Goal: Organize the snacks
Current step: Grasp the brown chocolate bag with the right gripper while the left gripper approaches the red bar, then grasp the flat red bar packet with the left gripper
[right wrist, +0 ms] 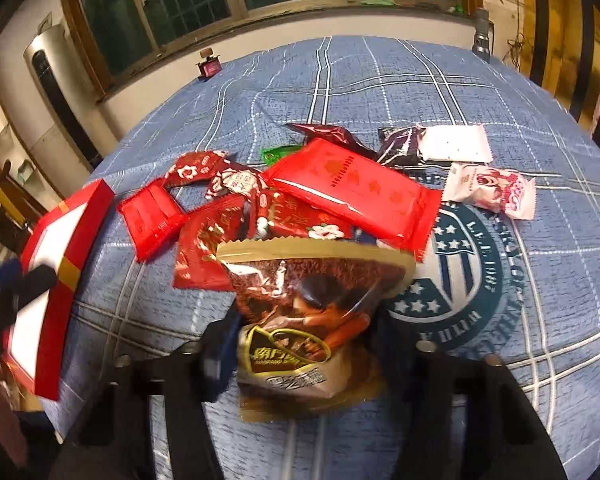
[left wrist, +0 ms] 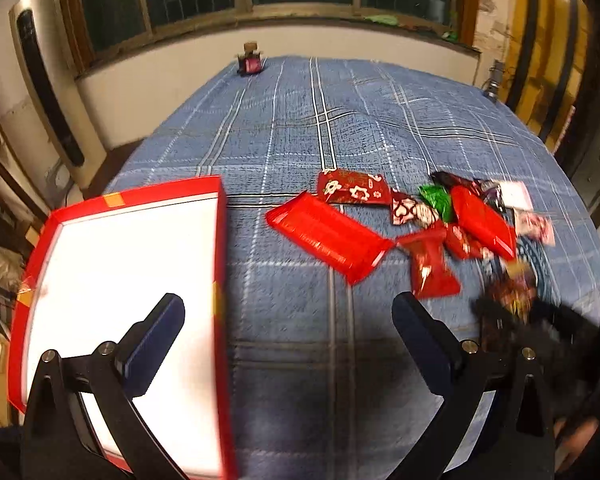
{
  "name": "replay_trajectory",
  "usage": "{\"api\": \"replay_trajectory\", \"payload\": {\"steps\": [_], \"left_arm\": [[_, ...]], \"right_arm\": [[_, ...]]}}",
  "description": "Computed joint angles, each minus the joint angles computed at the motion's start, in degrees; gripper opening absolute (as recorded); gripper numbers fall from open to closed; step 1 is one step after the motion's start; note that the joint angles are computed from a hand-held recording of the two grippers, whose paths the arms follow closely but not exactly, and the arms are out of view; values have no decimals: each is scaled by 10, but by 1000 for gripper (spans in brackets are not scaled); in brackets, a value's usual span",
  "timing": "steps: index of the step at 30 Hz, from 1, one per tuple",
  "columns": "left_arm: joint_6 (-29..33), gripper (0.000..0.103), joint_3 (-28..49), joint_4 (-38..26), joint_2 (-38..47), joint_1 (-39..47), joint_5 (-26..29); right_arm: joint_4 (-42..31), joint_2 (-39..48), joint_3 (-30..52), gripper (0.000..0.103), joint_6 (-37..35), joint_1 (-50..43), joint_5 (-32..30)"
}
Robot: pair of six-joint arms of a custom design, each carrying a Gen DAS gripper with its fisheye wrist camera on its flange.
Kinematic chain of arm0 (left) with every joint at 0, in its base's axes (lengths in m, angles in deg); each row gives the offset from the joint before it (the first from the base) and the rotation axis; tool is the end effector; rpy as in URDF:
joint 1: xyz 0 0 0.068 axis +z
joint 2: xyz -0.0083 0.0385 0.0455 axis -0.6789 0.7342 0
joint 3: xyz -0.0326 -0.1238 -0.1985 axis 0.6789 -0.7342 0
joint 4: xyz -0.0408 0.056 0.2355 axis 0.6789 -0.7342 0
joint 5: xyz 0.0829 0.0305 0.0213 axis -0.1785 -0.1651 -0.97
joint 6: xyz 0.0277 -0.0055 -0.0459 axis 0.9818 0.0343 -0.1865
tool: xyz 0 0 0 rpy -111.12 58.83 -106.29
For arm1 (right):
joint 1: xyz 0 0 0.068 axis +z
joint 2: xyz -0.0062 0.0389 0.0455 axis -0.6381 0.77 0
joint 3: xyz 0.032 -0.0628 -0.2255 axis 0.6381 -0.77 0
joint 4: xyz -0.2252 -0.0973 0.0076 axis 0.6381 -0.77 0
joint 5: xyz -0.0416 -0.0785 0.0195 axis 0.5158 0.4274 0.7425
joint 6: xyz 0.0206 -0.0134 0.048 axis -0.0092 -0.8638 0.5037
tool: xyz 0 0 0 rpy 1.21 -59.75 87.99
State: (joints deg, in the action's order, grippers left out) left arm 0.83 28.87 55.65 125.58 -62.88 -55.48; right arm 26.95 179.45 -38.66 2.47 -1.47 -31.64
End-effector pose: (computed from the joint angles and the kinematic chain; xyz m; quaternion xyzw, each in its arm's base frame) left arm 0.2064 -0.0654 0.1925 -0.0352 0.9455 0.0211 0.3231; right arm 0.2232 0.1679 0.1004 -0.0204 0.9457 0.1171 0.3024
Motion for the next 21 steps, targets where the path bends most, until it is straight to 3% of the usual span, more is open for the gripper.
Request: {"api": "replay_trajectory", "payload": {"steps": [2,6,10,15,21], "left_arm": [[-29,103,45,0,63,-3,5],[-96,103,154,-22,215,-13,-2],[-158,103,246,-48,345,11,45],[-204,103,292,-66,414,48,87],[-198,103,300,-59,429,45,46]], "right_arm": [[28,-28,-41,53,0,-22,-31],[6,-94,-86,53,-17,-76,-74],[-11,-138,-115,53,-33,-106,-93],[3,-160,-137,53,-49,-135,-129],[16,-153,-137,55,-45,-121,-112]]}}
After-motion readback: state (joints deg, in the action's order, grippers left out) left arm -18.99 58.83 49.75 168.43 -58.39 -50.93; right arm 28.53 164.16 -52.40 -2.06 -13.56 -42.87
